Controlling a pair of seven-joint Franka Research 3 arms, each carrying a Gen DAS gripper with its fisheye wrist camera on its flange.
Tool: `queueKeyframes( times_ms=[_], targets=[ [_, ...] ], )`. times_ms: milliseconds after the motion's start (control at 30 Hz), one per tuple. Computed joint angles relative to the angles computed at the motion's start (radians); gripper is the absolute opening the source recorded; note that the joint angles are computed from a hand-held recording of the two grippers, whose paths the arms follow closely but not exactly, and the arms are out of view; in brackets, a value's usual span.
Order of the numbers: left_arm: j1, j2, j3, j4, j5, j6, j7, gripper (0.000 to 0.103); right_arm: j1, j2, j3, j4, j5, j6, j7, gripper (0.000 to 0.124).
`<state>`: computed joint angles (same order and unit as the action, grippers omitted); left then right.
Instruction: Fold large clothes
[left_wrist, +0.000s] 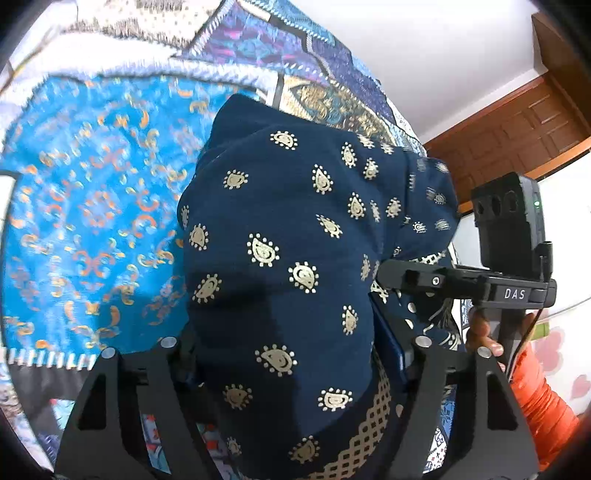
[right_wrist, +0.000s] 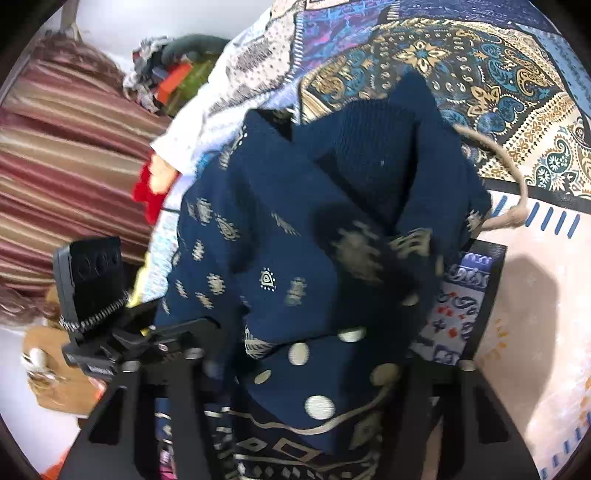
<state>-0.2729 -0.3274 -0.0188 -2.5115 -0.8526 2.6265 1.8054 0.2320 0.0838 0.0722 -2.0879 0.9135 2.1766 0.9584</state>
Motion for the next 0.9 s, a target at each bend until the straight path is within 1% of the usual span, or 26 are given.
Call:
queueKeyframes(
  times_ms=[33,100,167,267,500,567,700,800,900],
  targets=[
    [0.006,-0.015,-0.003,-0.003,0.013,-0.003,-0.010,0.072,0.001,-0.011,0.002,-0.003,0.011,0.000,-0.010,0.039],
    [0.015,-0.060,-0.011,-0.015,0.056,-0.008,-0.042,0.071,0.011,-0.043,0.007,-0.014,0.009,0.016,-0.014,0.034],
    [0.023,-0.109,-0.025,-0.031,0.121,0.010,-0.087,0.071,0.023,-0.075,0.009,-0.020,0.001,0.025,-0.014,0.032],
    [0.036,-0.191,-0.036,-0.048,0.231,0.013,-0.167,0.071,0.042,-0.125,0.008,-0.028,0.009,0.029,-0.012,0.031],
    [0.080,-0.436,-0.014,-0.088,0.442,-0.050,-0.313,0.071,0.108,-0.247,0.013,-0.027,0.047,0.064,0.011,0.030],
    [0.089,-0.494,-0.004,-0.105,0.488,-0.070,-0.345,0.071,0.130,-0.280,0.016,-0.033,0.055,0.073,0.015,0.030],
    [0.111,-0.611,0.031,-0.152,0.571,-0.134,-0.403,0.071,0.183,-0.316,0.032,-0.047,0.066,0.105,0.030,0.030],
    [0.124,-0.686,0.074,-0.203,0.618,-0.191,-0.438,0.071,0.223,-0.302,0.051,-0.048,0.071,0.128,0.053,0.030],
    [0.132,-0.730,0.102,-0.261,0.638,-0.224,-0.470,0.071,0.255,-0.264,0.066,-0.051,0.074,0.146,0.069,0.030]
  ],
)
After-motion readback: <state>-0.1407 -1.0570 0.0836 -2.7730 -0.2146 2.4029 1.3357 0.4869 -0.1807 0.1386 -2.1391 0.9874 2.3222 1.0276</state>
